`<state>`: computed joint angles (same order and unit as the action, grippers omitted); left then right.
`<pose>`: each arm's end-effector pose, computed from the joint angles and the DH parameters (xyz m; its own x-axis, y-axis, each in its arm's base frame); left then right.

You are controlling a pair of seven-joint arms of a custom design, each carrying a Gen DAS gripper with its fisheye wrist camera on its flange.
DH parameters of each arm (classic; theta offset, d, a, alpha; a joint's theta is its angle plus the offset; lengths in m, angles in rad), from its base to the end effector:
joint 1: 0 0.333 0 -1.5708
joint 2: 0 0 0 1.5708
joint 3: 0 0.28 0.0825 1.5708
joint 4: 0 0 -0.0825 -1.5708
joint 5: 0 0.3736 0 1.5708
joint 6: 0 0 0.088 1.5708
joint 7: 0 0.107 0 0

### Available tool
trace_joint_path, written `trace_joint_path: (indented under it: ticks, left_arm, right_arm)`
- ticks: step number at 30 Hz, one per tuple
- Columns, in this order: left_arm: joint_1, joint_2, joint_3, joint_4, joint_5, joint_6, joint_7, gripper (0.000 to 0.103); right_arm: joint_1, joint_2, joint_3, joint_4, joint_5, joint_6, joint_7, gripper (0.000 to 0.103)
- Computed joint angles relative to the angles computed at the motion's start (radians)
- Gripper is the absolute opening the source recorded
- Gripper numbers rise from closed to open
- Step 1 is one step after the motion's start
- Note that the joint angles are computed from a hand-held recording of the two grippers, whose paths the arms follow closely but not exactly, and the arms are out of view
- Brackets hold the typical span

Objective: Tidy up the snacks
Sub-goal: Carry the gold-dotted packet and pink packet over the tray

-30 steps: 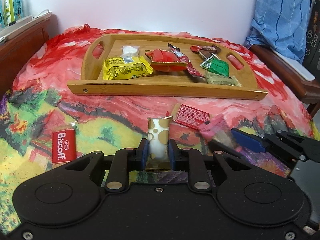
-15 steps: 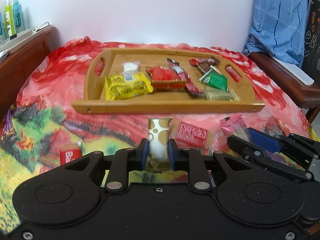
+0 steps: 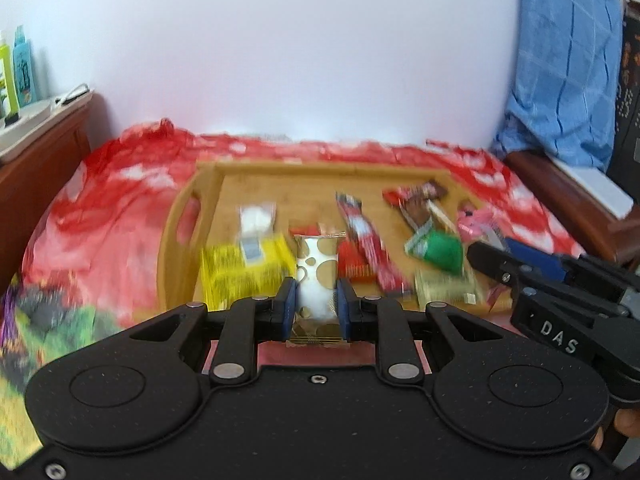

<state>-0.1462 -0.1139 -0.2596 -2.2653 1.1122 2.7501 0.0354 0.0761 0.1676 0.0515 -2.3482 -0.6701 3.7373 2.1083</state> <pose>0.4708 -0.2438 0.4238 0.1508 -0.9854 0.0796 -0.6260 -0.1575 -0.7638 0.5065 0.1475 0.3709 0.4472 -0.8860 -0.1229 -0.4193 -0.0863 -0.9037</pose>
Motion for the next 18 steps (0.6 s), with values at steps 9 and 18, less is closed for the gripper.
trace_joint_path:
  ticks: [9,18]
  left_arm:
    - [-0.002,0.198,0.081,0.234,0.054,0.042,0.029,0.02]
    - [-0.059,0.401,0.172,0.417,-0.114,0.069,0.188,0.02]
  right_arm:
    - [-0.098,0.197,0.106,0.298,-0.161,-0.122,0.208,0.033]
    - [-0.266,0.319,0.295,0.443,-0.315,-0.253,0.325,0.033]
